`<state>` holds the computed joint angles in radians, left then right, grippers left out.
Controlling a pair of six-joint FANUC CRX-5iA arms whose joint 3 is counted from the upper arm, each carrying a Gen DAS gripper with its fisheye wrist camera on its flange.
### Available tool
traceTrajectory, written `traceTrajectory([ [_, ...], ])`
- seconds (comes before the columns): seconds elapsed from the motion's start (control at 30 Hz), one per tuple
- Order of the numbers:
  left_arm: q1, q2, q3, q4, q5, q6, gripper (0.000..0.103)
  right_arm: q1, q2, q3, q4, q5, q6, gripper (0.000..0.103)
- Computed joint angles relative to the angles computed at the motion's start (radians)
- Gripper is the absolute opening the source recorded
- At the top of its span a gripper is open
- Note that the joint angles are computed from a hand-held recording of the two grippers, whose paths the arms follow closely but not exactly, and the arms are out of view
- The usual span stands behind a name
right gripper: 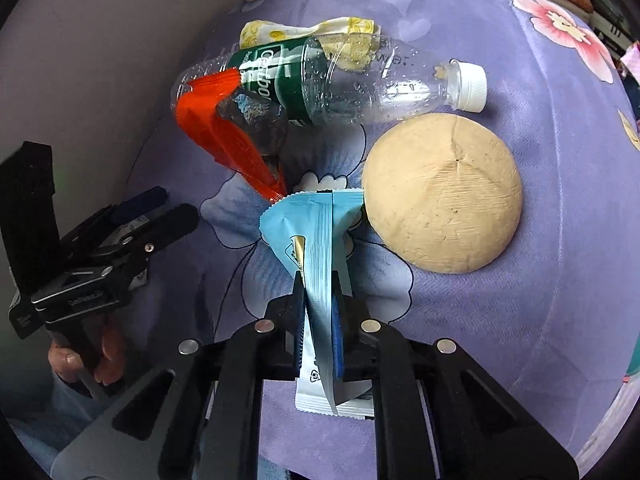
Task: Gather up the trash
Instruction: 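Grasp the red snack packet with the left tool while the right grasps the light-blue wrapper, then lift the red packet with the left tool while the right lifts the light-blue wrapper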
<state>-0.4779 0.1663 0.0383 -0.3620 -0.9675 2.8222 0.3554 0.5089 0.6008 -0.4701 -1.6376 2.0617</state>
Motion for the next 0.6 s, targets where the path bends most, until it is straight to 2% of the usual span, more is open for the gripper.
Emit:
traceTrajectory([
  [0.17,-0.005,0.071,0.097,-0.024,-0.036,-0.019,0.091,-0.063,-0.005,0.042,-0.054,-0.025,-0.006,0.01],
  [0.33,-0.027,0.179,0.246,-0.088,-0.17,-0.006,0.091,-0.132,-0.011,0.063,-0.092,-0.018,-0.015,0.01],
  [0.4,-0.019,0.205,0.271,-0.067,-0.18,-0.015,0.09,-0.146,-0.009,0.064,-0.095,-0.012,-0.025,0.01],
  [0.47,-0.016,0.225,0.292,-0.057,-0.188,-0.021,0.071,-0.153,0.01,0.092,-0.098,-0.018,-0.044,0.01],
  [0.53,-0.017,0.23,0.294,-0.053,-0.191,-0.017,0.062,-0.163,0.021,0.109,-0.1,-0.022,-0.054,0.01],
  [0.6,-0.021,0.231,0.299,-0.055,-0.192,-0.017,0.058,-0.166,0.037,0.129,-0.107,-0.023,-0.067,0.01],
])
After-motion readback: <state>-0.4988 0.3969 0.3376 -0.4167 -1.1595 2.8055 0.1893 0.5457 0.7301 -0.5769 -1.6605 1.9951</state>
